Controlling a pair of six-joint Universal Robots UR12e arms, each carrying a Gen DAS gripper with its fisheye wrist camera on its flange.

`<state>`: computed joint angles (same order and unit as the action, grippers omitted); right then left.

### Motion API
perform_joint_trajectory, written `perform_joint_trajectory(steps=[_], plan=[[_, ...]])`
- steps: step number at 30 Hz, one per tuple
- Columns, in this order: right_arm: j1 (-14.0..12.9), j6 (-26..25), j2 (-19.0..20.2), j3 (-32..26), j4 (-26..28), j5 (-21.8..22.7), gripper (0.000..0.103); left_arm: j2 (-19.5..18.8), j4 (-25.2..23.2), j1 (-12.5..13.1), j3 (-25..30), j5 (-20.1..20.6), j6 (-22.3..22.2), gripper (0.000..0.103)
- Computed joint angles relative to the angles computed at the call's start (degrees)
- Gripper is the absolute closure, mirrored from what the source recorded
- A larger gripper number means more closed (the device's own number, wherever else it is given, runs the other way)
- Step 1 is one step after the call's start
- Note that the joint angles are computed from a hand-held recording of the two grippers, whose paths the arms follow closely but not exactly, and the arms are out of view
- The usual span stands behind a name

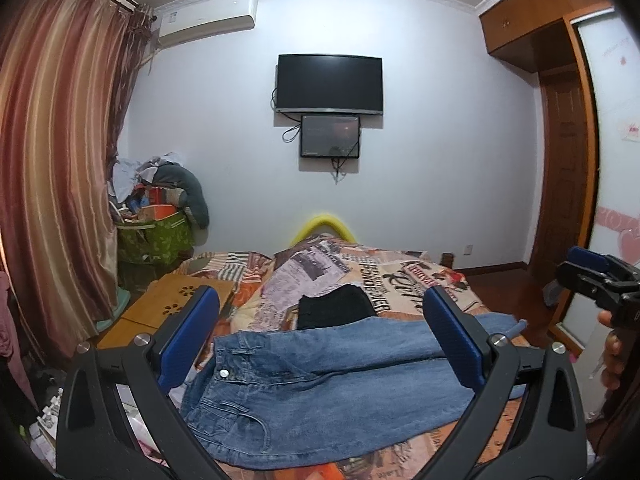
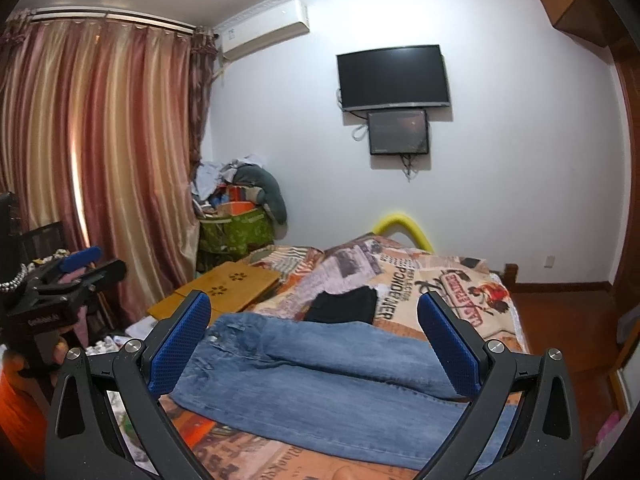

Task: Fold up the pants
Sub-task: 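Grasp the jeans waistband with the left gripper while the right gripper grasps the hem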

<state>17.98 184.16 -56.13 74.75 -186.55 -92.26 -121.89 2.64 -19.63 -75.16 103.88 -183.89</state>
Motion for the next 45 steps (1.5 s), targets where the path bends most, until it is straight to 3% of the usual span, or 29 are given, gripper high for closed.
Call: perform_joint_trajectory(steps=[5,10,17,23,25,27,30,34,38,43,45], plan=[[-1.69,2.16,0.27,0.13,2.80,-2.82,0.000,-1.86,-5.12,1.55,3.32,-1.64,-2.05,0.000],[-3.88,4.88,0.25,1.04,6.07,-6.56,0.000,-5.20,-10.64,2.86,8.60,1.14,-2.12,0.000],[-5.79,7.11,0.93,0.36,12.31,-17.22,0.000,-11.16,-23.15,5.67,19.42,-0.20,-2.45,0.019],[-7.77,12.07,0.68,0.65,16.74,-21.87,0.003,-17.95,-32.78,7.11,30.65,0.38,-2.14,0.024],[-8.29,13.26,0.92,0.32,18.93,-23.11,0.007,-20.33,-36.70,7.60,34.49,-0.21,-3.12,0.030],[-9.23,15.08,1.22,-0.04,22.20,-22.25,0.019,-22.97,-41.72,8.12,38.80,-0.44,-4.12,0.040],[-10.32,17.04,1.45,0.14,25.39,-19.95,0.024,-27.10,-49.29,8.81,45.34,-0.02,-4.93,0.049],[-11.79,19.84,3.38,-1.65,30.02,-17.19,0.032,-31.76,-55.96,9.18,51.72,2.30,-6.30,0.049],[-13.05,22.34,6.37,-5.31,35.07,-13.83,0.036,-35.55,-62.29,9.85,56.81,0.26,-8.18,0.049],[-14.09,24.40,9.32,-9.45,39.96,-11.97,0.039,-36.92,-66.47,9.98,57.87,-0.91,-7.83,0.049],[-14.46,24.98,10.47,-11.25,42.84,-11.01,0.045,-37.35,-66.79,9.73,58.02,-0.30,-7.23,0.049]])
